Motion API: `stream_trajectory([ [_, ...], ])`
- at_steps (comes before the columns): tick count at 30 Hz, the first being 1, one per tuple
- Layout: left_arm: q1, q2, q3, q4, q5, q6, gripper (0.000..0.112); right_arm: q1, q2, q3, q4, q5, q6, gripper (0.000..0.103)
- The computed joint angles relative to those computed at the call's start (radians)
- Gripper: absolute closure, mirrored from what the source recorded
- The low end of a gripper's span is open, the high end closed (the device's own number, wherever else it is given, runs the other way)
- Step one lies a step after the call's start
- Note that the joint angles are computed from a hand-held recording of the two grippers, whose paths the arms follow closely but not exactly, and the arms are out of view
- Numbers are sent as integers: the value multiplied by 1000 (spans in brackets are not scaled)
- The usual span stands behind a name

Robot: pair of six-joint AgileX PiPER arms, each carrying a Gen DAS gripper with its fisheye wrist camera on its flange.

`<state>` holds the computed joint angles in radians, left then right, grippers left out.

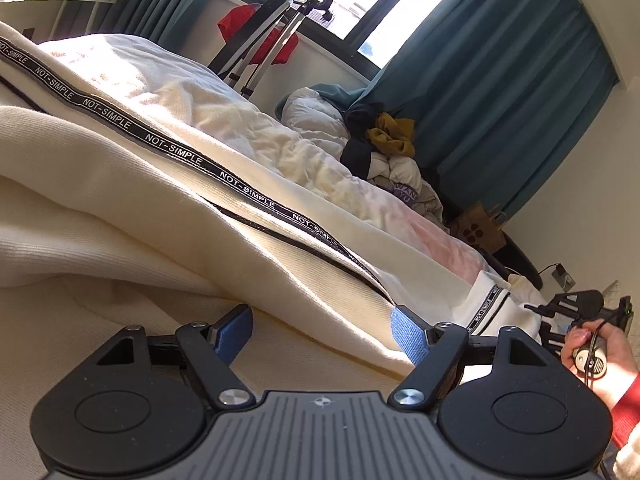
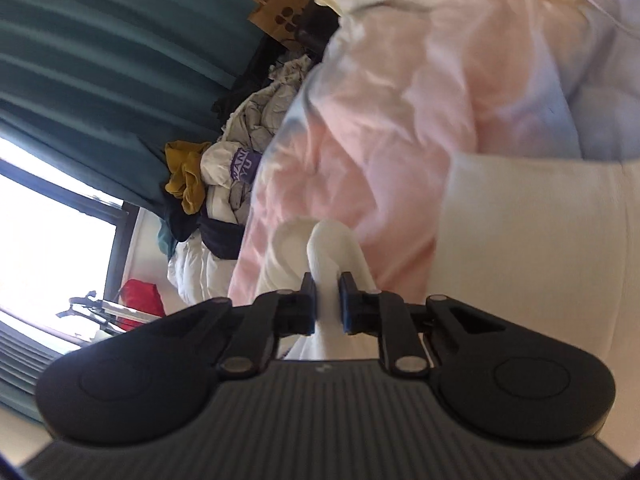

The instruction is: Fold clothes

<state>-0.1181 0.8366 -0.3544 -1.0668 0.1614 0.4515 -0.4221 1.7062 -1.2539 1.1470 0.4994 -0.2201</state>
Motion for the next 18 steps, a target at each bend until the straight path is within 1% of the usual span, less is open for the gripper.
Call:
stream_trajectory([
  [2, 20, -2, 5, -119, 3, 132, 34, 33, 18, -106, -141, -6, 106, 91],
  [4, 53, -3, 10, -251, 18, 265, 34, 92, 55, -254, -268, 10, 217, 92],
  [5, 84, -7, 15, -334, 43, 347, 34, 119, 80, -338, -331, 25, 270, 93],
  [7, 152, -18, 23, -449, 104, 460, 34, 178, 140, -538, -457, 76, 376, 93],
  [8, 209, -17, 30, -512, 165, 528, 34, 208, 171, -638, -493, 93, 405, 93],
  [9, 279, -12, 39, -563, 245, 588, 33, 224, 203, -738, -490, 124, 421, 94],
  [10, 315, -9, 45, -588, 287, 615, 33, 239, 236, -836, -478, 145, 428, 94],
  [12, 343, -8, 53, -610, 317, 634, 33, 247, 269, -947, -382, 134, 367, 94],
  [15, 350, -16, 56, -609, 335, 643, 33, 217, 256, -962, -236, 105, 245, 94],
  [18, 315, -27, 54, -577, 304, 621, 32, 143, 195, -791, -124, 44, 104, 94],
])
